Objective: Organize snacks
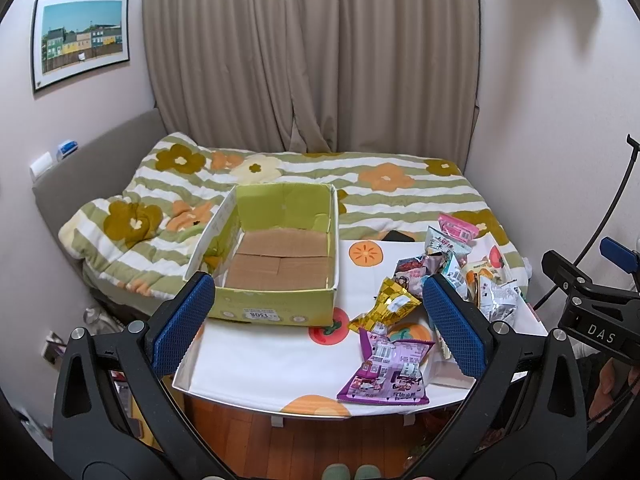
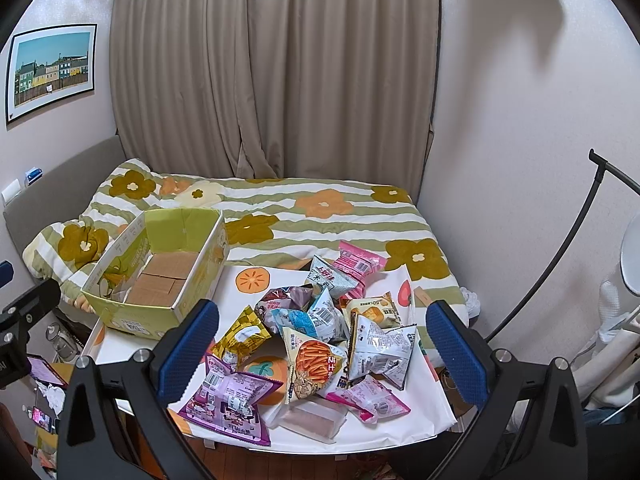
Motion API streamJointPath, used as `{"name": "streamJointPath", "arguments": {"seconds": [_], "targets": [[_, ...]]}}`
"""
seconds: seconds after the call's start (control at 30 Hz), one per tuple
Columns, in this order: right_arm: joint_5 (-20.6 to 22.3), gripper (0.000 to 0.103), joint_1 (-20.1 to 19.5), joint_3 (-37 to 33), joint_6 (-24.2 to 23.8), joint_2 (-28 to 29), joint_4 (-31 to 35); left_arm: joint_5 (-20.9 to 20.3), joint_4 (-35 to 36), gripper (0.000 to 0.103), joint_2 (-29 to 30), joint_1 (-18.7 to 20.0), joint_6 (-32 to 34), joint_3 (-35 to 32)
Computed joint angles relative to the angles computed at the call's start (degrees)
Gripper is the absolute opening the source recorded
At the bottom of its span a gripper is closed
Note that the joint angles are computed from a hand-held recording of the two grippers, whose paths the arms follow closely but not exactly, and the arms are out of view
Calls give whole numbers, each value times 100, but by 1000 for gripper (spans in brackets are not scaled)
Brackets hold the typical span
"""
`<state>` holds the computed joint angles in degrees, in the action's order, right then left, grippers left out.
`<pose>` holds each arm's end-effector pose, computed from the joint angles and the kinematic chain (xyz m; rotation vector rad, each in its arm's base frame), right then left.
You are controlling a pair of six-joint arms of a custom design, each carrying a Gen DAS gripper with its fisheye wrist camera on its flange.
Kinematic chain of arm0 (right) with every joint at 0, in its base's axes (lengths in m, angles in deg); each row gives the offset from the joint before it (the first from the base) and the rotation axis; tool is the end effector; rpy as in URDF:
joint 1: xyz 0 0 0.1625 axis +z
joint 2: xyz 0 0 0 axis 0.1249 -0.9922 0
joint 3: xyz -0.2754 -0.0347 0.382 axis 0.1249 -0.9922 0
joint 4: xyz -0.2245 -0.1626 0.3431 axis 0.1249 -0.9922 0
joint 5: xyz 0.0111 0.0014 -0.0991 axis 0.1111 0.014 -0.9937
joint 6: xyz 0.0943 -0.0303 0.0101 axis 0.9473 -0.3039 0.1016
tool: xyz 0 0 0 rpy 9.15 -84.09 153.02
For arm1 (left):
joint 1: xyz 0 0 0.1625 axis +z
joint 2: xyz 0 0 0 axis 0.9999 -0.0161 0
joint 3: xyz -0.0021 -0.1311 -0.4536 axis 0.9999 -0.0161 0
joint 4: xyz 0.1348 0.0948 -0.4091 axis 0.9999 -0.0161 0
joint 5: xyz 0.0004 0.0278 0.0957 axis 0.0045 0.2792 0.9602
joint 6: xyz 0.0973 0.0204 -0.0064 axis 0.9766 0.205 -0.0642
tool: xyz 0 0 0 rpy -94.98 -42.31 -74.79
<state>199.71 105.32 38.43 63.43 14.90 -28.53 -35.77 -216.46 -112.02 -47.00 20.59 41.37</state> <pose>0.3631 -0.7109 0.3482 0.4935 -2.0753 1.1106 -0.4647 -0.7230 0.2500 0.3494 2.0582 -1.1666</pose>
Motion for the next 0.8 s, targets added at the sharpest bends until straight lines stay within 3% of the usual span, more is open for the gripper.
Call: {"name": "streamJointPath", "arguments": {"seconds": [0.3,0.4,0.57,0.8], "targets": [[19,103,-25,134,29,-58,-64,-131,454,103,-41,58,-383,-41],[56,103,-107,230,192,-92,20,-362,1122,103,-49,141,-858,-182],[-20,103,-359,-36,670,73,740,-958,2264,103,67,339,-1646,-458],[-301,103,-783,-176,1195,266,1556,-1653,2998,103,456,624,-1975,-774]]}}
